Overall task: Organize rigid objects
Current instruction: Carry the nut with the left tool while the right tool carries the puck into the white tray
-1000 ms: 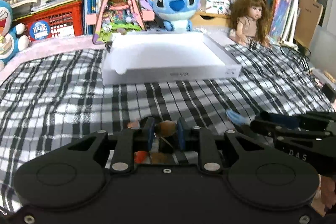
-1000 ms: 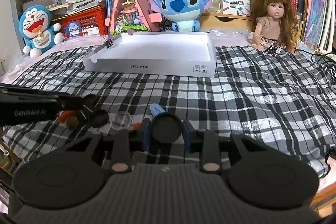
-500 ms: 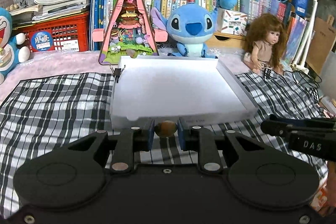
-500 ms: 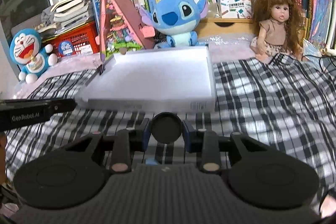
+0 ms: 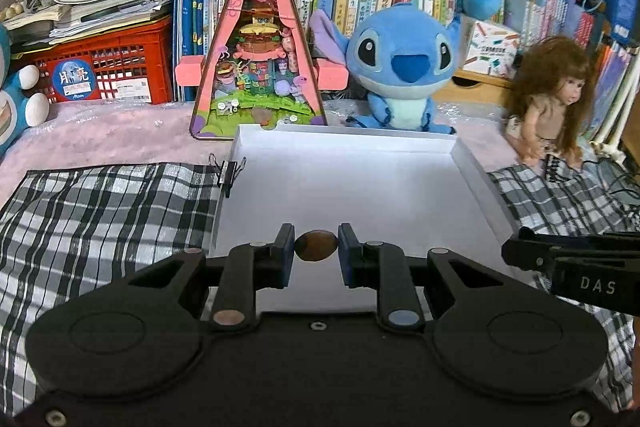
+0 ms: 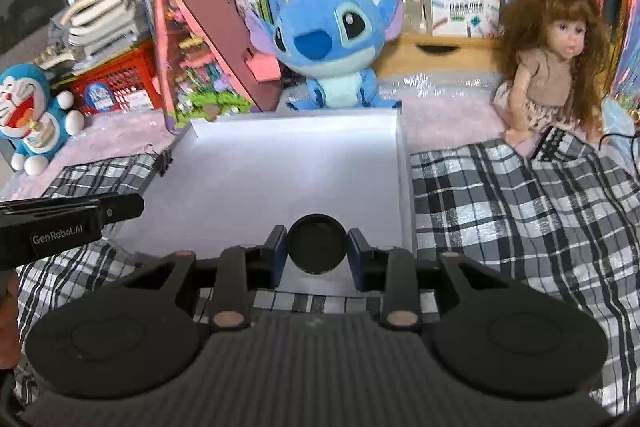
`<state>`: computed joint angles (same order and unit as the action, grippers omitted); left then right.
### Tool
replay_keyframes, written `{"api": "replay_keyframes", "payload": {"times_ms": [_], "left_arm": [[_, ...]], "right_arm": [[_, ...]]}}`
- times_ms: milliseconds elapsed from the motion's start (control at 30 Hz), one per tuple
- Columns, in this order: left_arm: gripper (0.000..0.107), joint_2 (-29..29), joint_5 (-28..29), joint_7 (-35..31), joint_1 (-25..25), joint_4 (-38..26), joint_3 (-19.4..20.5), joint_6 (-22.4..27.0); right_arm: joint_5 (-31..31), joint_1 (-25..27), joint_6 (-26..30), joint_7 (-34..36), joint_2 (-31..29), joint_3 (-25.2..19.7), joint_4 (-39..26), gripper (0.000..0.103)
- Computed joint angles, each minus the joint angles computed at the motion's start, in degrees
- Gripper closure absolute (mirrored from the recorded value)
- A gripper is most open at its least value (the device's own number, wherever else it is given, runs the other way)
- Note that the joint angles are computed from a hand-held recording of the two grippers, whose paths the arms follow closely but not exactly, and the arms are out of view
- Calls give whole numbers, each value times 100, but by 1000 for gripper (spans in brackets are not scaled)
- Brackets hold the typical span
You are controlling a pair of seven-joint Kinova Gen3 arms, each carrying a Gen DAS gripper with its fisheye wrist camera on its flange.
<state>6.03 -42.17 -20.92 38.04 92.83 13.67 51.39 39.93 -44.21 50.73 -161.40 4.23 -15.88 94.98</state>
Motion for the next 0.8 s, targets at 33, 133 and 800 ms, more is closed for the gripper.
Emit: {"api": "replay_keyframes", "payload": {"times_ms": [33, 133, 800], "left_arm": [[86, 71, 79, -91, -40, -71, -10, 11], [86, 286, 356, -313, -105, -237, -102, 33], [86, 895, 573, -294, 188, -326, -598, 64]], "right_arm": [[-186, 73, -16, 202, 92, 32, -109, 65], [-462, 128, 53, 585, 356, 143, -380, 65], [-890, -110, 130, 1142, 1084, 731, -855, 64]]}}
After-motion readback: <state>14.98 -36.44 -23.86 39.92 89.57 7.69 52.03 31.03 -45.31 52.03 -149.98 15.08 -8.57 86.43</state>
